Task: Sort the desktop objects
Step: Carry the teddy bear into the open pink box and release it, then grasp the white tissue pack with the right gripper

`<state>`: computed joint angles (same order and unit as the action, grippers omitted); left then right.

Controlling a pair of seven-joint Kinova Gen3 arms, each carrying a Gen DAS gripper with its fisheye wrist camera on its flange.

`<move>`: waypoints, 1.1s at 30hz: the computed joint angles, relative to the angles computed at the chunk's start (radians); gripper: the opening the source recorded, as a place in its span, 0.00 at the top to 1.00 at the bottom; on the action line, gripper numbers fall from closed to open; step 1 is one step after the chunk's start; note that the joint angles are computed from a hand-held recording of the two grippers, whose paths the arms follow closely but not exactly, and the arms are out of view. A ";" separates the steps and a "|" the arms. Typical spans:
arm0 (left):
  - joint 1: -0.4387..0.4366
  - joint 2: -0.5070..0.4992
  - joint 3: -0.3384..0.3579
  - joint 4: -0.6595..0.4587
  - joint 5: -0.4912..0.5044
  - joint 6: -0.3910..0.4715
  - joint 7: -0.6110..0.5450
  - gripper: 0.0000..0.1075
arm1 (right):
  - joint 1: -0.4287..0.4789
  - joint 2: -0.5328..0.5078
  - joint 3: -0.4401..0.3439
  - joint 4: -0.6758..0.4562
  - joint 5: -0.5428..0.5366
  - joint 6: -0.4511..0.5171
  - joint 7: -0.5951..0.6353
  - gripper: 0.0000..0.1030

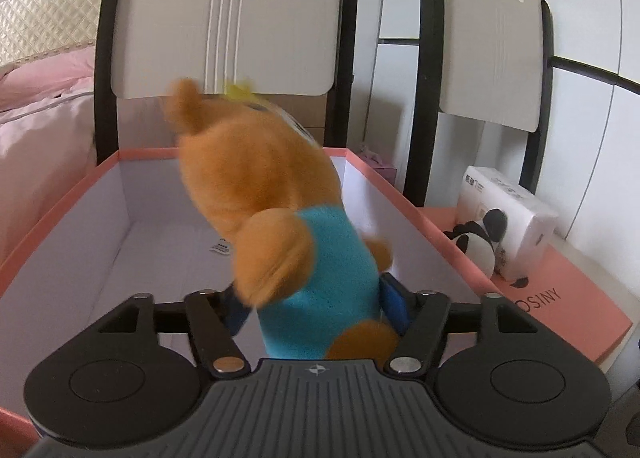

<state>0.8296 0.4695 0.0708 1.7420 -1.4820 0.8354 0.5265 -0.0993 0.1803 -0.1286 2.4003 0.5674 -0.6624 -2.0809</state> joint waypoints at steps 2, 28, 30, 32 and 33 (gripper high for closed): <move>0.027 -0.003 -0.006 0.035 -0.057 0.028 0.059 0.14 | -0.005 -0.004 -0.001 0.003 -0.009 0.002 0.002 0.00; 0.245 0.043 0.108 0.172 -0.075 0.567 0.292 0.12 | -0.165 0.008 -0.004 0.084 -0.432 -0.149 0.233 0.00; 0.234 0.042 0.116 0.185 -0.087 0.556 0.309 0.11 | -0.187 0.014 -0.004 0.080 -0.482 -0.147 0.260 0.00; 0.223 0.046 0.121 0.184 -0.080 0.548 0.318 0.10 | -0.210 0.022 -0.004 0.076 -0.533 -0.153 0.292 0.00; 0.220 0.052 0.121 0.175 -0.069 0.551 0.313 0.10 | -0.220 0.026 -0.004 0.074 -0.554 -0.154 0.305 0.00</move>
